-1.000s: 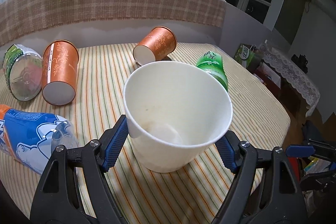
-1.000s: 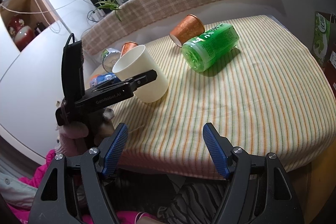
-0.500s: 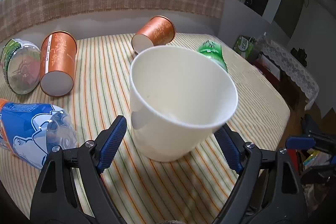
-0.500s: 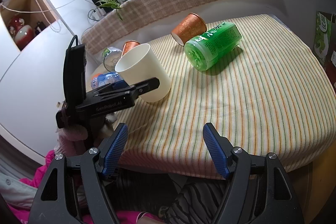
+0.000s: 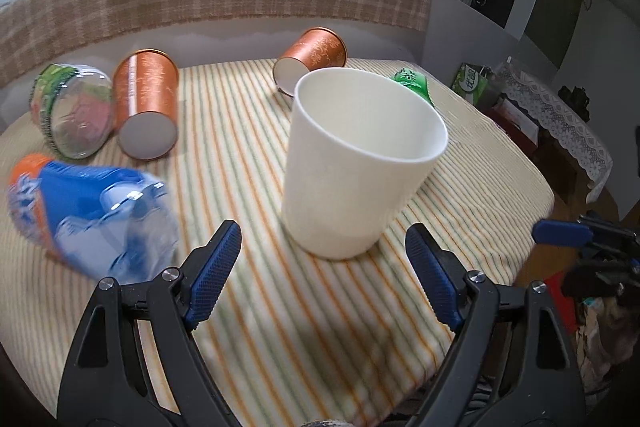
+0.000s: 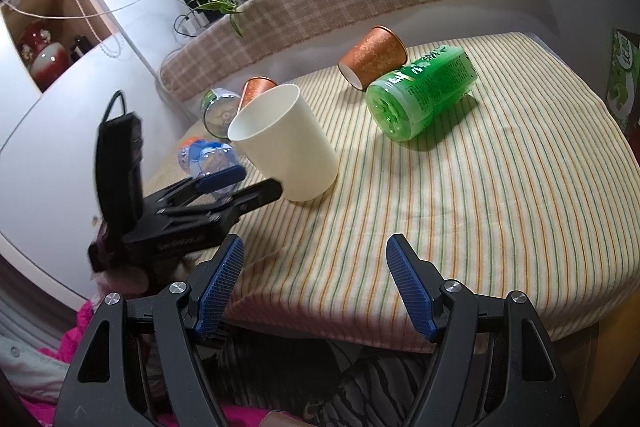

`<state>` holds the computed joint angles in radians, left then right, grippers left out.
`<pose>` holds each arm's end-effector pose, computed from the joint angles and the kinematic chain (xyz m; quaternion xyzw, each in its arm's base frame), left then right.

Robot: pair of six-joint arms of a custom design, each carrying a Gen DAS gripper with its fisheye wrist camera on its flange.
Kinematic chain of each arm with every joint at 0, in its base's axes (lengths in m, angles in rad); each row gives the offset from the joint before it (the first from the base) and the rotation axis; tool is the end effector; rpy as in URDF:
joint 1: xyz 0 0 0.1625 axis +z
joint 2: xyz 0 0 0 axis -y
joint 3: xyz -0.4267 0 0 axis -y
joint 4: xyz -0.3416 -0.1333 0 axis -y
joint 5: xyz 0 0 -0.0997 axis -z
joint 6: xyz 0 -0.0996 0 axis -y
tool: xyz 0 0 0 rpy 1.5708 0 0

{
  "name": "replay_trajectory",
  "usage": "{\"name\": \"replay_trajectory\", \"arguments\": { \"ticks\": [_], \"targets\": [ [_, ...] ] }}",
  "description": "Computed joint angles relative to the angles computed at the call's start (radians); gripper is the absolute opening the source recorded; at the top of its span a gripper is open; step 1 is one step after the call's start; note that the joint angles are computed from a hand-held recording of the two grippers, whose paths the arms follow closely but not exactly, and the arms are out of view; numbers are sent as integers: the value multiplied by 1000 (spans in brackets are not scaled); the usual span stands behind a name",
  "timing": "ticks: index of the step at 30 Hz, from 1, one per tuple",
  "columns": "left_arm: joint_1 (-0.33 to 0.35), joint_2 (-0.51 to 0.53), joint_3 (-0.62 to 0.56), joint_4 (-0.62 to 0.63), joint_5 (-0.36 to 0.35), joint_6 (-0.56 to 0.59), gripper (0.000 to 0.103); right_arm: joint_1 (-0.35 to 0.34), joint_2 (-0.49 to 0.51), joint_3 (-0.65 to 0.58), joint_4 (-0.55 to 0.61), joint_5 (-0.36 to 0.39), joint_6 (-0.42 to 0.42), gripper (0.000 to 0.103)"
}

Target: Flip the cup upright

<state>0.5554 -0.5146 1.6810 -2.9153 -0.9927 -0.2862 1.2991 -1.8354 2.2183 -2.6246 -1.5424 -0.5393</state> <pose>-0.4268 -0.4858 -0.0060 0.3167 0.9010 -0.2398 0.1742 0.0385 -0.3691 0.4307 0.1306 -0.9351 0.3078 0.1175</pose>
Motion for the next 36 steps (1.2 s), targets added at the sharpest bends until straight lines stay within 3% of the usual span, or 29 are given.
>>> {"name": "replay_trajectory", "arguments": {
  "ticks": [7,11,19,24,34,36],
  "targets": [
    [-49,-63,82,-27,61,-33,87,58,41,1,-87,-44,-12,74],
    [-96,-84,136,-115,166,-57,87,90,54,17,-180,-74,-32,74],
    [-177,-113,182,-121,367,-153,87,113,65,35,-274,-100,-42,74],
    [-194,-125,187,-90,426,-190,92,125,71,49,-342,-126,-56,74],
    [-211,-153,204,-28,532,-288,93,178,118,88,-517,-174,-101,80],
    [-214,-156,206,-23,545,-297,99,191,129,93,-554,-179,-109,82]
  ]
}}
